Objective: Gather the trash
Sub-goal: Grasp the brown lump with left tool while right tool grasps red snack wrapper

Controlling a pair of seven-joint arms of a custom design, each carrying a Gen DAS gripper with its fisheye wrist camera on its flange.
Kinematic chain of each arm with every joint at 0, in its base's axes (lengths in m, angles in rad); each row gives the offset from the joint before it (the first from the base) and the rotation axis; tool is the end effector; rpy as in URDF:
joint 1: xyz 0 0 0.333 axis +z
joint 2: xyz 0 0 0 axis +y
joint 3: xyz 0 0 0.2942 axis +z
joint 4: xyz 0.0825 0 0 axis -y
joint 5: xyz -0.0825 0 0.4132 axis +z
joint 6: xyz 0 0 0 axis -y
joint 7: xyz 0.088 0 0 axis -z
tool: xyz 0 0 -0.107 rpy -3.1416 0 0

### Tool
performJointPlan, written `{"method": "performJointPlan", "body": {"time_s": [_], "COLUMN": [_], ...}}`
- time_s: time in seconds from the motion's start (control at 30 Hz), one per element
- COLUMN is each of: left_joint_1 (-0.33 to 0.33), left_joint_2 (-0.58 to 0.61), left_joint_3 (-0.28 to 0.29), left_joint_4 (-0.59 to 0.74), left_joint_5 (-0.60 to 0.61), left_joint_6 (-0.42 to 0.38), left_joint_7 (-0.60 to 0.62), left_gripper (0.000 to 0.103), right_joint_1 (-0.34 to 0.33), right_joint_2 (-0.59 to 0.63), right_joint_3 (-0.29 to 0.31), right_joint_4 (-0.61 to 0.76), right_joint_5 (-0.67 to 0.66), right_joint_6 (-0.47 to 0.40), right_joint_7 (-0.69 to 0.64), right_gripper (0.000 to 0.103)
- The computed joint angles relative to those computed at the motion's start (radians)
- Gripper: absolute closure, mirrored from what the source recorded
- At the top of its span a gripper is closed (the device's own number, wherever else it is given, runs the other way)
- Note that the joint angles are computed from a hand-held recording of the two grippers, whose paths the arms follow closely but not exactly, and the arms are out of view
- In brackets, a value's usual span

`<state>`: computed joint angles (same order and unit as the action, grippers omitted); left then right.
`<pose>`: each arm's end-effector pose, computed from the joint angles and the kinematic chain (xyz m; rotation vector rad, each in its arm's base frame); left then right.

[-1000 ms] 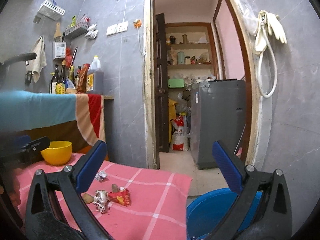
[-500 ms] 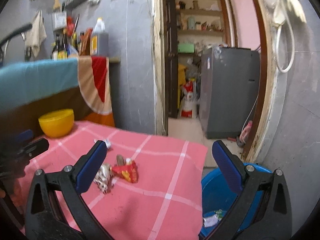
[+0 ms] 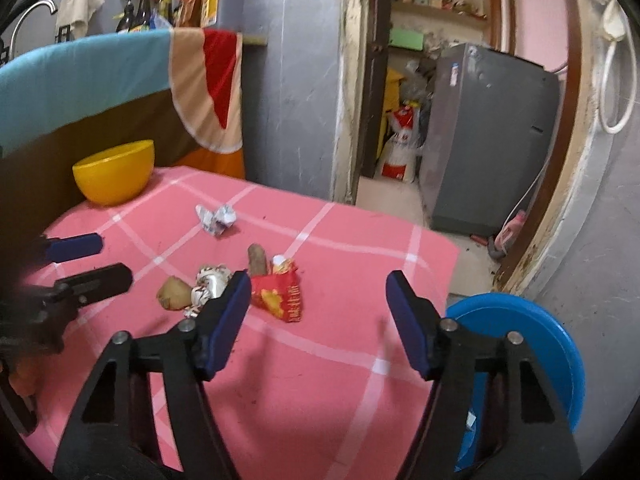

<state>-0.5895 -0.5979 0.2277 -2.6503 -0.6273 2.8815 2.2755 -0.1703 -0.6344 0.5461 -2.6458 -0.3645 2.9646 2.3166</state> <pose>0.4276 -0.1240 0.4764 -1.3154 2.2304 -1.1884 0.4118 0.1951 0.4755 -1.6731 1.6406 -0.8911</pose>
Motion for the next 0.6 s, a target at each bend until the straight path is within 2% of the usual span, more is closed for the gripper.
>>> {"method": "performJointPlan", "body": {"time_s": [0.07,0.2,0.3,0.37,0.6], "left_joint_1": [0.014,0.066,0.106,0.127,0.184], "left_joint_2": [0.027,0.074,0.109,0.118,0.132], "left_joint_3": [-0.008,-0.05,-0.08,-0.1,-0.172], "left_joint_4": [0.026,0.065,0.099,0.107,0.117], "left_joint_5": [0.018,0.02,-0.003,-0.025,-0.021], "left_joint_6": [-0.053,-0.145,-0.193,-0.202,-0.21], "left_joint_7": [-0.007,-0.02,-0.013,0.003,0.01], "left_gripper": [0.047,0.054,0.057,0.057,0.057], "right_joint_1": [0.023,0.071,0.137,0.2,0.311], "right_joint_2": [0.031,0.093,0.152,0.189,0.25], "right_joint_3": [-0.021,-0.072,-0.144,-0.207,-0.317], "right_joint_4": [0.017,0.059,0.094,0.115,0.157], "right_joint_5": [0.006,0.009,0.034,0.07,0.162], "right_joint_6": [-0.017,-0.053,-0.079,-0.104,-0.147], "right_joint_7": [-0.026,-0.063,-0.108,-0.163,-0.269], "right_gripper": [0.042,0.047,0.051,0.054,0.059]}}
